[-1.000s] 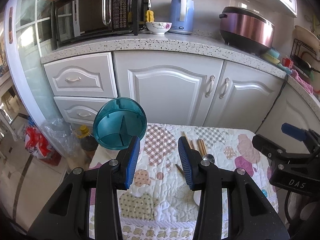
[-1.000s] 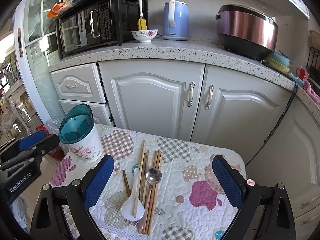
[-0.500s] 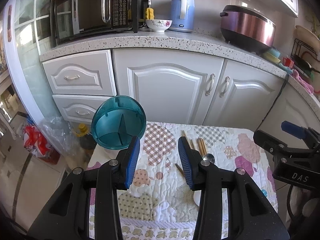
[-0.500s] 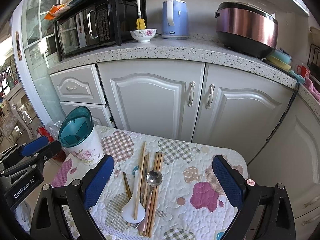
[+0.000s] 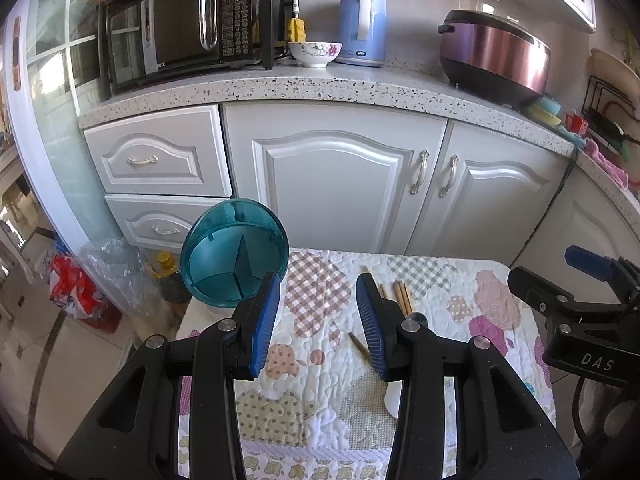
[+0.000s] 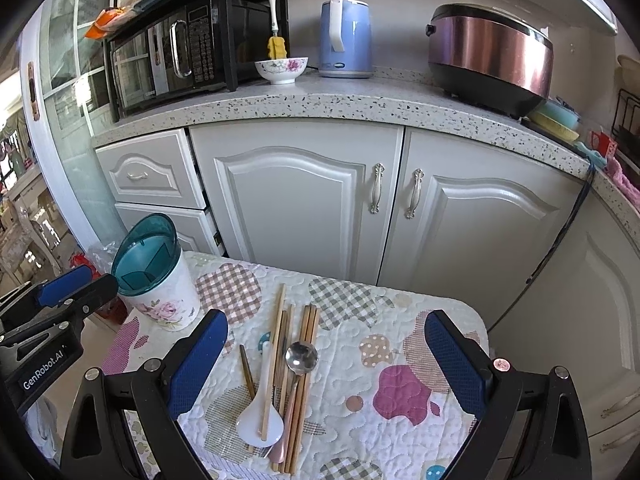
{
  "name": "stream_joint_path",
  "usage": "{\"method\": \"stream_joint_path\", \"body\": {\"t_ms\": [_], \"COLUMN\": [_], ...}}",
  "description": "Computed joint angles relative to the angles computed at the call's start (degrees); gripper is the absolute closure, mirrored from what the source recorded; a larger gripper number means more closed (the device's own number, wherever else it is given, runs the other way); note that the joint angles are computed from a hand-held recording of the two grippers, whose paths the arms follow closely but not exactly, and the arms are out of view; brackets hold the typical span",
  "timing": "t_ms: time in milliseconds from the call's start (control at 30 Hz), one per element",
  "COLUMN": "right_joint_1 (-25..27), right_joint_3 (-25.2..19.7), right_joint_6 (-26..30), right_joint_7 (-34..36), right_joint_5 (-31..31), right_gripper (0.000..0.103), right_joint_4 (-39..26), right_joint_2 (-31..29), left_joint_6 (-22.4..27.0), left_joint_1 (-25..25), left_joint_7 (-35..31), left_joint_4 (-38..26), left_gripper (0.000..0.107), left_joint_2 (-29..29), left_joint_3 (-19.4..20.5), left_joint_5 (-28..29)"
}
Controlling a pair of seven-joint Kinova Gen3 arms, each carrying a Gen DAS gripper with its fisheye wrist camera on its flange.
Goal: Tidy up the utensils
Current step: 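Move both tools toward the chopsticks and spoons beside the holder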
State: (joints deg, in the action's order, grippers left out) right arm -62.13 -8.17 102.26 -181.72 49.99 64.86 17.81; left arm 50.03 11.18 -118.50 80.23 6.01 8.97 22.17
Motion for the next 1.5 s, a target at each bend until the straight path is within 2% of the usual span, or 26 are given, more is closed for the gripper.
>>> {"method": "stream_joint_path", "body": {"t_ms": [1500], "right_joint_1": [2.6], "right_joint_3": [-0.1], "right_joint_6": [-2.1], "right_joint_7": [1.3], "right_joint_5": [-3.0], "right_gripper": [0.005], "right_joint_4": [1.3], "right_joint_2": [-0.5], "left_joint_6": [1.0], "left_joint_1": [2.4], "left_joint_7": [3.5], "left_joint_4": [-1.9], "left_gripper": [0.068], "left_joint_2": [2.5], "left_joint_3": [1.0], "left_joint_5": [-4.0]}}
